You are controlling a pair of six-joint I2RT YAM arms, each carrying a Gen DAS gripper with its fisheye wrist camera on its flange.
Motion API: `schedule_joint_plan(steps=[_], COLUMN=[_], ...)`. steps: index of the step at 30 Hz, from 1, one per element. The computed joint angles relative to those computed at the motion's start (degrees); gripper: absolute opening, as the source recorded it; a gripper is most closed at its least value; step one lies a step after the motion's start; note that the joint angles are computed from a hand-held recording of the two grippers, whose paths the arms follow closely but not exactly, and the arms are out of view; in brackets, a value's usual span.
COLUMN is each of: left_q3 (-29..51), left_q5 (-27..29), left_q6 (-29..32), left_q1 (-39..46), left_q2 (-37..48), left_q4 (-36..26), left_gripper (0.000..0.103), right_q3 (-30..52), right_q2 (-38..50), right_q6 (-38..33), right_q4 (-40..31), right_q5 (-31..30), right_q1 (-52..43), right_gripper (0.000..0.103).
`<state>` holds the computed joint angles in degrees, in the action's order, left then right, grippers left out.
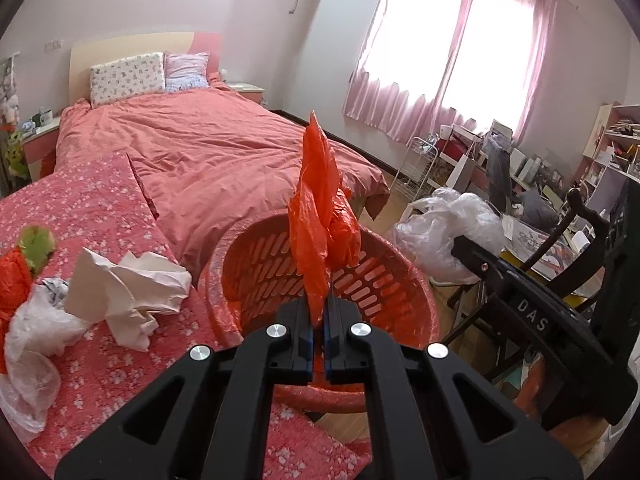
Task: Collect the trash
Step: 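Carry both bags over the orange basket and open both grippers, then grasp the crumpled white paper with the right gripper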
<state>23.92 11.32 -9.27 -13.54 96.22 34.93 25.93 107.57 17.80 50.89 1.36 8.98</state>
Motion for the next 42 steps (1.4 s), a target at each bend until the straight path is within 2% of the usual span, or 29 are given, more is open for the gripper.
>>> schedule_joint_plan(steps=[3,8,10,11,12,13,15,17,21,28,34,37,42], left_q3=[0.85,2.34,2.94,3.01,2.92,2.42,1.09,0.13,-4.07,-11.87,-14.55,-13.71,-13.81], left_q5=[-0.09,-0.21,0.06,-0.21,-0.42,-0.91,-1.62,-2.24,-4.33,-3.93,0.44,4.69,8.87], left_q6=[-0.34,-1.41,-1.57,-1.94,-2.05,-2.23,-2.1,-1.89,-0.35,5.35,10.62,13.1,16.17], left_q1=[-0.06,0.22,0.73,0.57,0.82,1.15,2.04,2.69,5.26,16.44,31.27,38.82,46.87], left_q2=[1.67,3.79,4.95,5.18,5.29,5.05,3.41,2.26,-1.89,-8.49,-13.26,-14.03,-13.55], left_q4=[-0.03,-1.4,-2.16,-2.27,-2.38,-2.14,-2.22,-2.18,-1.12,1.47,-0.43,-3.29,-4.32], left_gripper=[0.003,0.004,0.01,0.018,0.031,0.036,0.042,0.043,0.051,0.054,0.058,0.058,0.058], right_q3=[0.68,2.75,3.64,4.03,4.35,4.65,4.12,3.29,2.85,4.94,10.89,16.6,26.49], right_q2=[1.07,3.3,4.39,4.63,4.84,4.71,4.74,4.51,3.45,3.61,7.5,10.5,15.64], right_q6=[0.13,1.73,2.5,2.58,2.77,2.95,2.92,2.55,1.24,-0.36,0.14,-0.38,-1.16], right_q4=[0.26,0.04,-0.05,-0.34,-0.67,-1.18,-0.52,0.38,-0.5,-3.51,-6.96,-10.15,-17.07], right_q5=[-0.32,-1.92,-2.64,-2.78,-2.64,-2.33,-1.41,0.18,2.32,3.66,4.05,4.47,6.65], right_q1=[-0.22,-0.6,-0.67,-0.76,-0.55,-0.25,0.27,1.29,3.3,10.38,18.59,23.48,28.57], right_gripper=[0.014,0.021,0.031,0.034,0.039,0.045,0.052,0.058,0.06,0.061,0.061,0.061,0.06])
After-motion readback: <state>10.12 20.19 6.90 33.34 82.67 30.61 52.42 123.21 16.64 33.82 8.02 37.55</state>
